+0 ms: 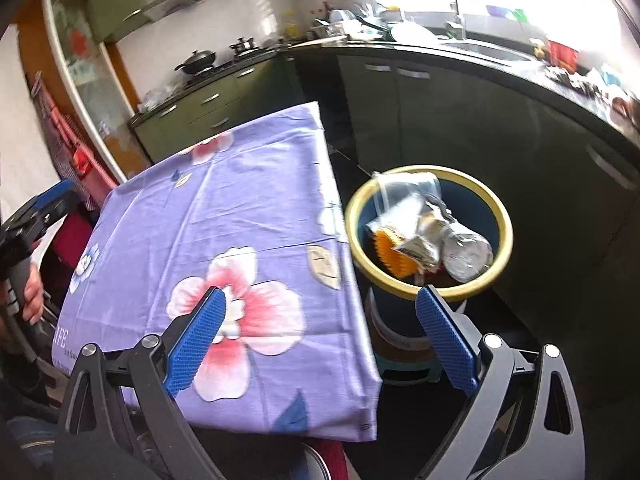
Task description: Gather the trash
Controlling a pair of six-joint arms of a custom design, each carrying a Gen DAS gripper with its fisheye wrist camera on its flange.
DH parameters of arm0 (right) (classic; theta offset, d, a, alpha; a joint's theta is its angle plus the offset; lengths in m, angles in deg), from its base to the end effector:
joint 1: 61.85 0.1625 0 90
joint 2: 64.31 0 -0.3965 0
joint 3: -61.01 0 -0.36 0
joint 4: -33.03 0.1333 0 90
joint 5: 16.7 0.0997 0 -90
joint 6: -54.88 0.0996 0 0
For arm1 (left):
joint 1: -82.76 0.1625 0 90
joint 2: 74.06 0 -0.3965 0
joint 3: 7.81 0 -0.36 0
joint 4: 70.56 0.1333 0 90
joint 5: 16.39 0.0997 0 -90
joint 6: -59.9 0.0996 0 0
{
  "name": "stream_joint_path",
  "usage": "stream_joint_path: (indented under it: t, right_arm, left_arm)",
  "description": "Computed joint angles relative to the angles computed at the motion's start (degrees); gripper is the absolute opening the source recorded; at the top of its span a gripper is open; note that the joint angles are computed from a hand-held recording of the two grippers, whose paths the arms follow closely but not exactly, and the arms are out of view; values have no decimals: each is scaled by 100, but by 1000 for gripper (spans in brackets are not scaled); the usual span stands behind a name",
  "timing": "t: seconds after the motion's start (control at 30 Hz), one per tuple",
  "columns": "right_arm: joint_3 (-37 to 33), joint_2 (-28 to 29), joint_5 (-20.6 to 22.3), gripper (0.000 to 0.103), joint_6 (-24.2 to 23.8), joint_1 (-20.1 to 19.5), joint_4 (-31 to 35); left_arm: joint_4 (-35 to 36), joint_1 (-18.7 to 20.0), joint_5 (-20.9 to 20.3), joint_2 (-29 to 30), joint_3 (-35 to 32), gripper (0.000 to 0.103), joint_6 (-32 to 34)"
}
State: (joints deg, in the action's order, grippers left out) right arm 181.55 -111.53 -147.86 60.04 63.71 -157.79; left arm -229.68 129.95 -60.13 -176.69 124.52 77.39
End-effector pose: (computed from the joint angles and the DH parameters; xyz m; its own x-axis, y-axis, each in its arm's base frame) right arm 0.3434 -0.3638 0.0882 -0.8324 -0.1249 0.5399 -0.4428 0.7358 -0.5124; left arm -0.0851 -0.3939 0.3812 -0.6233 0.2974 -0.7232 0.7468 0.5005 -0.4379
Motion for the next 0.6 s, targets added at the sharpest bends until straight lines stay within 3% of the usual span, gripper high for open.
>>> stream_joint_path:
  t: [0.17,0.27,0.43,0.6]
  right_arm:
    - [-217,239,-473,95,-60,424,-78]
    - [-271,336,-815,95,-26,712,-263]
    - [-219,403,-1110,97,-110,1032,-678]
    - [-279,472,-1411,98,-204,1189,-768]
  left_arm:
    - [477,-577,1062,-1350,514,96,-593]
    - [1302,-860,1621,-2043,597,96,-1345]
    - [2278,-1109,2126,-2739,653,96,-2173]
    - [3131,-1350,2344,-3162,667,96,-2715]
